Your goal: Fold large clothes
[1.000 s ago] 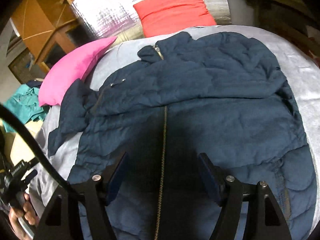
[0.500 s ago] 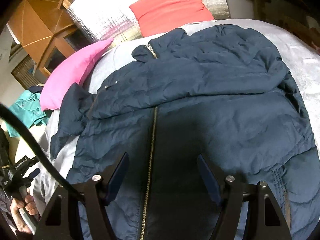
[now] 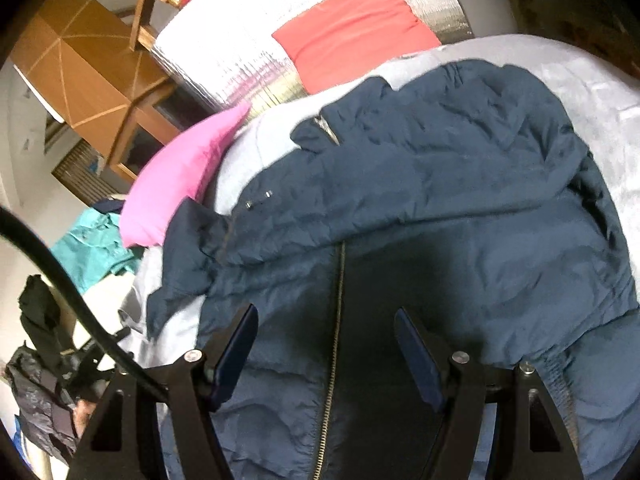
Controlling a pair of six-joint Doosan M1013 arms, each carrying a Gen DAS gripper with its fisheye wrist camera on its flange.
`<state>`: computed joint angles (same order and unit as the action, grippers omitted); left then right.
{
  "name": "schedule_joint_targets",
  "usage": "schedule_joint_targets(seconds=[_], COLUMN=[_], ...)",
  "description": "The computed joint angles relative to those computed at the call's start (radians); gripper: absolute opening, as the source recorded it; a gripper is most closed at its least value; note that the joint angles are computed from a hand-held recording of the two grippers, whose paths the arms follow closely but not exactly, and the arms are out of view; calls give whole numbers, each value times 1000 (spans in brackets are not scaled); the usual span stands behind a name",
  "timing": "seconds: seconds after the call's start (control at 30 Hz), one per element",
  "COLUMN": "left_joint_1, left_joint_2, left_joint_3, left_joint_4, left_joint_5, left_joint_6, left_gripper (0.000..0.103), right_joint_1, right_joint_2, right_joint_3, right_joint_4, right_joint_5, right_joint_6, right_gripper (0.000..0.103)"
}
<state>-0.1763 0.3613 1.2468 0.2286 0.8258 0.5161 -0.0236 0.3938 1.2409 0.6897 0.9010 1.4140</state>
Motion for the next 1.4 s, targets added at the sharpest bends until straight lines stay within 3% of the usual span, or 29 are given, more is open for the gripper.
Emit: schedule_joint_targets(seconds=[0.17,0.33,0.63,0.7,0.83,0.9,0.97,1.07,1.23,1.4], left_joint_1=[43,74,100,102,109,107,105,95,58,-15], left_joint_2=[-3,12,51,54,65,69,70,70,50,43], left_joint_3=[42,77,88,95,91,86,81,71,30,-78], left_joint_4=[-80,-307,-426,-418,-427,-390,-356,-278,-75,21], left_joint_5=[-99,-273,-401,-437,-449,-450,-444,-433,-395,-357], left_joint_6=[-79,-21,-54,-73,-97,-134,-161,-193,-274,-131], left_gripper=[70,70,69,66,44,34,17,9,6,6], right_joint_1=[-15,-19,-24,-24,-25,-27,-30,-35,-46,-69], right_joint_2=[9,19,28,31,39,40,40,32,18,10], right_joint_3=[-9,-17,-22,-25,-33,-34,-34,-25,-11,0], right_joint_4=[36,40,13,2,-7,-11,-3,11,17,3], right_joint_5=[13,24,18,21,33,33,33,19,-23,-83], right_joint_6=[7,16,19,21,25,28,30,24,22,83], right_gripper=[74,74,74,74,74,74,74,74,74,74])
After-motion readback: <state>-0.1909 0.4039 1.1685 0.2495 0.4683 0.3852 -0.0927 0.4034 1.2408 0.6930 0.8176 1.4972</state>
